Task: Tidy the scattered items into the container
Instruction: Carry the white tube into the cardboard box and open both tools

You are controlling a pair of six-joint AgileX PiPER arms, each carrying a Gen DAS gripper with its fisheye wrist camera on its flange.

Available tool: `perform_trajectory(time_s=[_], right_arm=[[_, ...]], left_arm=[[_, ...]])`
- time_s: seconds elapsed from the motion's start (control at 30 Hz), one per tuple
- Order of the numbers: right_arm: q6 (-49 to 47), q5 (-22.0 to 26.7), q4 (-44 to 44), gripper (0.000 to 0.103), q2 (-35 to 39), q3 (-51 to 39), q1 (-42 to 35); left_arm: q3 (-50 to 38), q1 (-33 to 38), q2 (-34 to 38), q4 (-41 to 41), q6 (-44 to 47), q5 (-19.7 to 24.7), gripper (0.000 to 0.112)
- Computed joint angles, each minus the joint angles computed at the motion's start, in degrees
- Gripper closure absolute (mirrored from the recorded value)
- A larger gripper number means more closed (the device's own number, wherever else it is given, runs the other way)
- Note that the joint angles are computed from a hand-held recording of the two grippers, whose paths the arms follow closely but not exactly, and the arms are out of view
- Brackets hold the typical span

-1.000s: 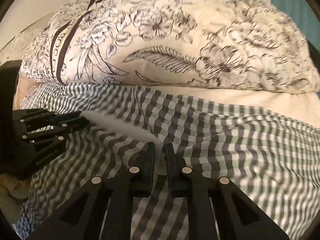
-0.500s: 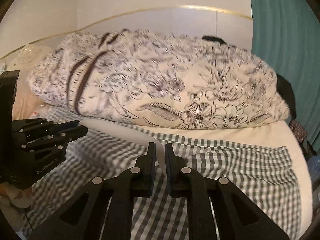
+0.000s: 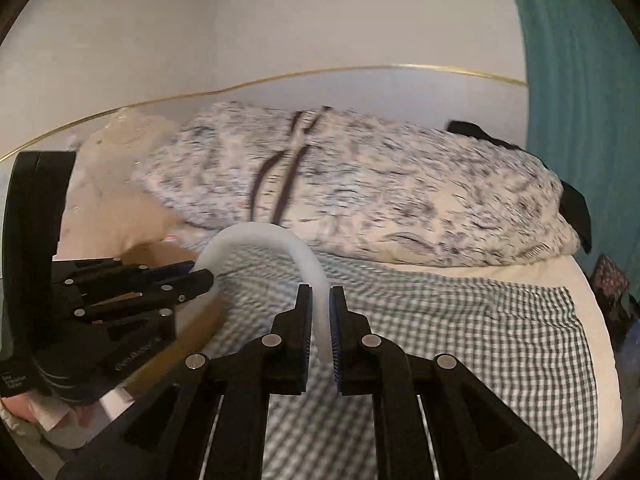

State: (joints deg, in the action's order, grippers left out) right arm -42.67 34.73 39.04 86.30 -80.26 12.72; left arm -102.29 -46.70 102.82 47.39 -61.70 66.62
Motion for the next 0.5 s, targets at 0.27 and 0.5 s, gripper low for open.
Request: perform_trajectory(time_s=[0.27, 0.5], right_arm=[[16.9, -4.42, -11.44, 0.095, -2.38, 1.95, 19.58], [29.89, -5.94, -20.15, 0.095, 8.99, -6.38, 30.83]], left_arm=[[25.72, 2.58, -20.59, 3.53, -11.94, 2.33, 0.098], [36.03, 20.11, -24.5, -2.94, -5.9, -9.92, 0.098]])
